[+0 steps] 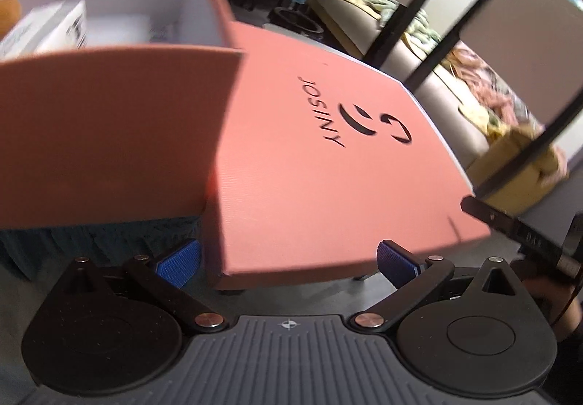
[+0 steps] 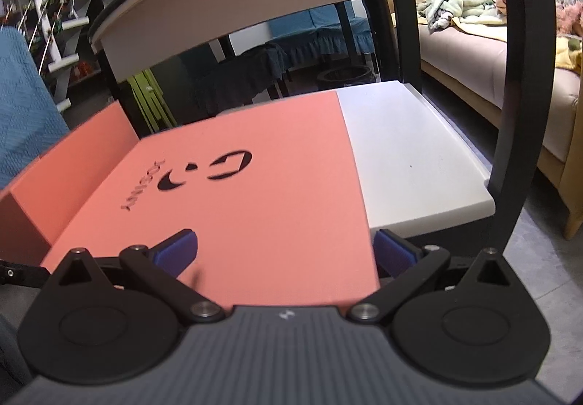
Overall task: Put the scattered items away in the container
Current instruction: 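Close the left tool on the lid edge while the right tool grips the opposite edge, then lift the lid with both tools and tilt it toward the box opening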
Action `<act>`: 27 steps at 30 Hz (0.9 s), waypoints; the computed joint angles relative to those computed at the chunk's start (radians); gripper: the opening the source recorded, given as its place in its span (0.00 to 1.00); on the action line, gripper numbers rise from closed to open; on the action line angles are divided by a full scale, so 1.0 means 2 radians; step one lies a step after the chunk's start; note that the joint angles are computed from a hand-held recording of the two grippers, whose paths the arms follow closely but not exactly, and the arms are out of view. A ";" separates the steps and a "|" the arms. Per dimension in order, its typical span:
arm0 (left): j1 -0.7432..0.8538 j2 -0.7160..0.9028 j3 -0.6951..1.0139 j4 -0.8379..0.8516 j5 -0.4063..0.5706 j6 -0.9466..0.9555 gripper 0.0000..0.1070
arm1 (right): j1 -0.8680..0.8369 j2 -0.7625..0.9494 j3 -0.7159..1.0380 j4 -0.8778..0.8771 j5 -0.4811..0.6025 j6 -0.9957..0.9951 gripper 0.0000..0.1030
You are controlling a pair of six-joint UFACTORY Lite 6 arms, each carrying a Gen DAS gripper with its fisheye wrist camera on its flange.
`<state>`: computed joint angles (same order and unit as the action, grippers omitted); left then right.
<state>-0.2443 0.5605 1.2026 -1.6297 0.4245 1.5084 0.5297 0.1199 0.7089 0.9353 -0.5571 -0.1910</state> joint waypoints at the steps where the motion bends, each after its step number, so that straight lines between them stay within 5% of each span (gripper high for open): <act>1: 0.005 0.011 0.013 0.019 0.006 -0.028 0.96 | -0.007 0.002 -0.001 -0.017 0.002 0.019 1.00; 7: 0.022 0.068 0.078 0.087 0.033 -0.137 0.96 | -0.060 0.024 -0.018 -0.155 0.012 0.192 1.00; 15: 0.020 0.119 0.139 0.123 0.048 -0.206 0.96 | -0.117 0.065 -0.036 -0.392 -0.055 0.470 1.00; 19: 0.017 0.111 0.124 0.098 0.042 -0.169 0.96 | -0.121 0.077 -0.031 -0.410 -0.076 0.499 0.99; 23: 0.002 0.100 0.111 0.069 0.021 -0.128 0.95 | -0.132 0.069 -0.040 -0.432 -0.078 0.526 0.82; 27: 0.003 0.094 0.104 0.057 0.022 -0.119 0.95 | -0.136 0.052 -0.056 -0.447 -0.081 0.544 0.79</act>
<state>-0.2391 0.7493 1.4116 -1.5167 0.4689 1.2705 0.2581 0.2230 0.5976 0.0421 -0.7185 0.8967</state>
